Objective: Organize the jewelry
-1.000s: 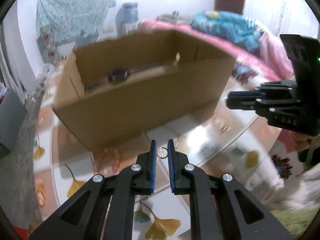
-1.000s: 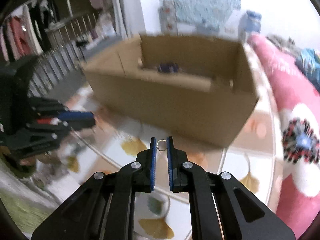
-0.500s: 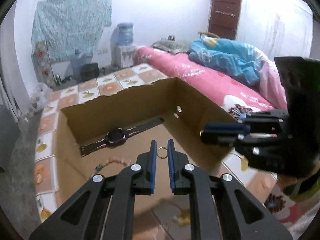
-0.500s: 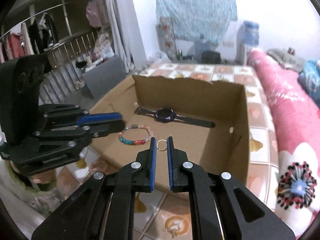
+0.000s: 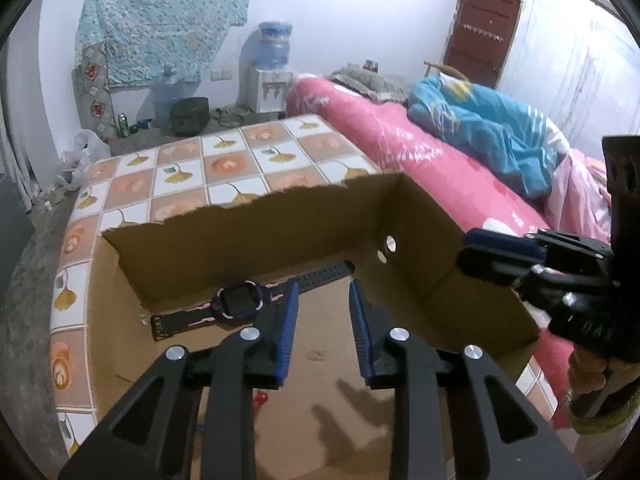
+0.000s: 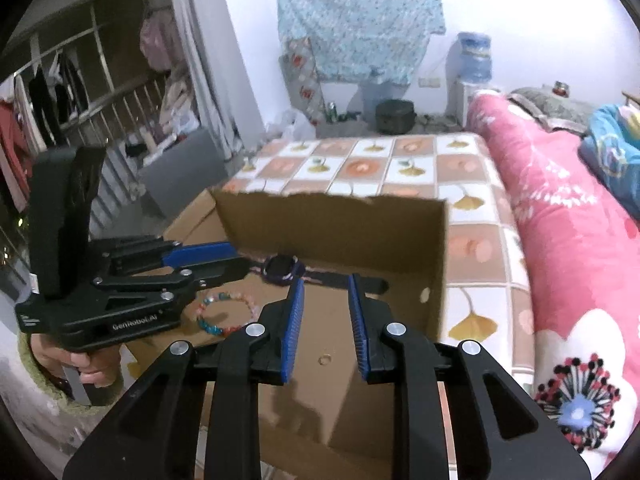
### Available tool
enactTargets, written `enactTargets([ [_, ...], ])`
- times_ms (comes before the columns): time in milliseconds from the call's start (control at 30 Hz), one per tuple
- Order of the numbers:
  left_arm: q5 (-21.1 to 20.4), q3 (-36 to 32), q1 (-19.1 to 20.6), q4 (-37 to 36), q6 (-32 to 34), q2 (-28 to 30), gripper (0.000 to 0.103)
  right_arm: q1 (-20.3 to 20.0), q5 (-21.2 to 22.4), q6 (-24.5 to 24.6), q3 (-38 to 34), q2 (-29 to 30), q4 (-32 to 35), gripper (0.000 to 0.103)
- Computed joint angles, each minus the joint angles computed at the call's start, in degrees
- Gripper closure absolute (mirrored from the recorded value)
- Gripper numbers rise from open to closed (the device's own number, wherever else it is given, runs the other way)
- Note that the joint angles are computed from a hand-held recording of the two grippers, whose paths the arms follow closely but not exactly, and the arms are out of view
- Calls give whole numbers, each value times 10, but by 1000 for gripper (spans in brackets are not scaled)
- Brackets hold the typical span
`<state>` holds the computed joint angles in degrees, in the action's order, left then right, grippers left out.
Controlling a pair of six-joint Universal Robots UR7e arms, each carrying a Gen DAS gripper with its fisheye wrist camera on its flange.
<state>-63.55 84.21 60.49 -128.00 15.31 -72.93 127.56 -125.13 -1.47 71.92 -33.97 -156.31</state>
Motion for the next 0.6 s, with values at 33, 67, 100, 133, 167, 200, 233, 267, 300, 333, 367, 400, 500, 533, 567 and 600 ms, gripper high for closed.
enactTargets([
  [33,-2,0,0,-3,0,-3,75,2,-1,0,12,-9,-16,80],
  [67,-1,3,-2,-8,-1,-8,73,3,-2,-1,13,-11,-22,80],
  [100,-1,7,-3,-14,-2,-14,72,5,-4,-1,22,-18,-34,80],
  [133,-1,10,-5,-19,-2,-19,71,8,-7,-2,30,-24,-45,80],
  [167,-2,15,-7,-24,-1,-27,69,9,-7,-3,33,-27,-51,80],
  [200,-2,21,-9,-29,-1,-36,66,13,-11,-4,42,-33,-61,79],
  [233,-1,26,-11,-32,-1,-42,65,17,-14,-4,51,-39,-69,78],
  [267,1,34,-15,-37,-1,-53,61,19,-16,-5,56,-42,-75,76],
  [300,2,41,-18,-39,0,-62,57,21,-18,-6,63,-46,-81,73],
  [333,5,48,-21,-41,0,-70,54,26,-21,-5,75,-53,-90,72],
  [367,9,60,-26,-45,0,-84,49,28,-24,-6,80,-55,-93,69],
  [400,12,71,-30,-49,2,-96,43,32,-29,-5,90,-60,-100,65],
  [500,29,105,-43,-56,5,-132,30,44,-52,-6,119,-72,-129,58],
  [533,34,114,-46,-56,5,-142,27,46,-57,-5,126,-75,-133,57],
  [567,41,128,-51,-55,5,-158,23,51,-66,-1,140,-82,-137,56],
  [600,46,140,-55,-51,4,-171,21,53,-72,4,150,-87,-139,55],
])
